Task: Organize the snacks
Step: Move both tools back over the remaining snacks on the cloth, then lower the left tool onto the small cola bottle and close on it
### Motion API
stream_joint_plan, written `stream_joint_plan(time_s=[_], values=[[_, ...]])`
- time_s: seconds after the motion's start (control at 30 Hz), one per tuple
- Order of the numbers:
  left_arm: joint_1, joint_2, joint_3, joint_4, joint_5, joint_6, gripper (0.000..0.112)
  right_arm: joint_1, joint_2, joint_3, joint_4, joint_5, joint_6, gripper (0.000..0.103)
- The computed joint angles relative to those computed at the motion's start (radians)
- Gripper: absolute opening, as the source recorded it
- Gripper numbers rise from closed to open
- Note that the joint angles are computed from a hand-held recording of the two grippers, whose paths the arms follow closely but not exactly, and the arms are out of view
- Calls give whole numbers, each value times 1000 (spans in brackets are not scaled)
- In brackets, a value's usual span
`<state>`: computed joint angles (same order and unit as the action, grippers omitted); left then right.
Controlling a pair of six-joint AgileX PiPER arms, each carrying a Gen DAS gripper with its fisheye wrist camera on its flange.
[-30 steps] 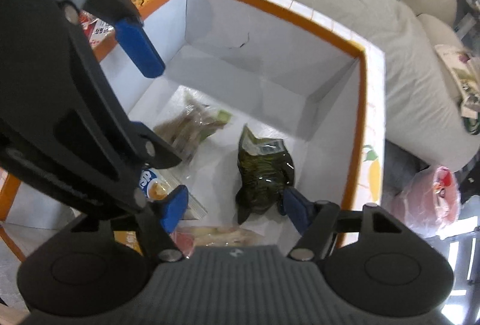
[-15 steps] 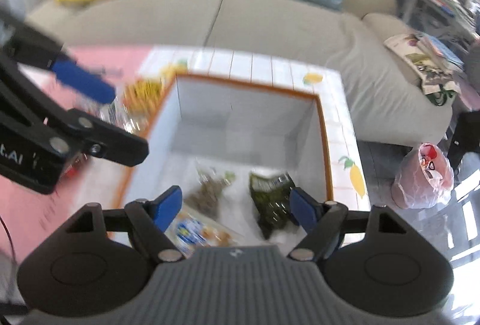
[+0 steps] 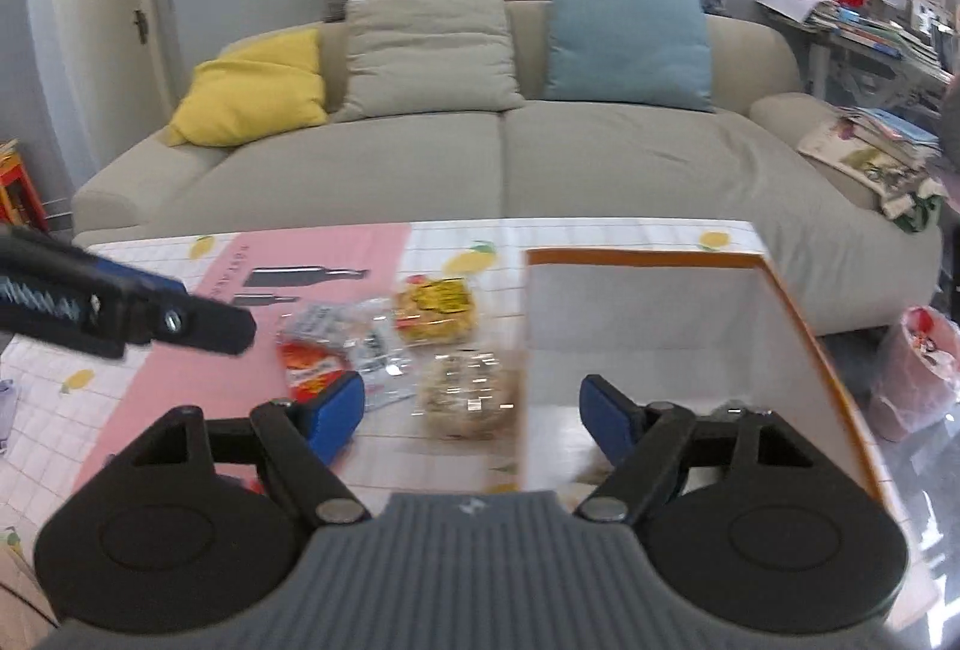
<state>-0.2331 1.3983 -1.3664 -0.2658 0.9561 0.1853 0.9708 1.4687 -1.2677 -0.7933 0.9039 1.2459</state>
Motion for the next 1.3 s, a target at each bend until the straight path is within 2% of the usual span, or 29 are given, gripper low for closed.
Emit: stream_joint_plan(time_s=[0.13,0.2,0.3,0.47,0.73,0.87,0.93,1.17,1.3], values=[[105,-48,135,-83,-34,101,82,47,69,-20,-13,-43,57,76],[136,-59,181,-93,-44,126,81,58,109,-44,13,-38,45,75],[150,-57,238,-67,-79,119,76,55,169,-77,63,-37,8,71],[156,-17,283,-132,-139,209,75,25,225,-91,82,-42,-40,69],[107,125,257,-132,-204,223,68,-2,348,-129,-20,-21,-85,65],[89,195,231,-100,-208,212,68,2,410,-143,-113,5,-84,64],[80,219,221,-84,-213,204,63,7,439,-150,-155,21,-101,64],[62,276,211,-33,-246,174,55,20,496,-173,-226,48,-134,62],[75,276,227,-67,-275,209,46,35,533,-188,-268,57,-152,62]])
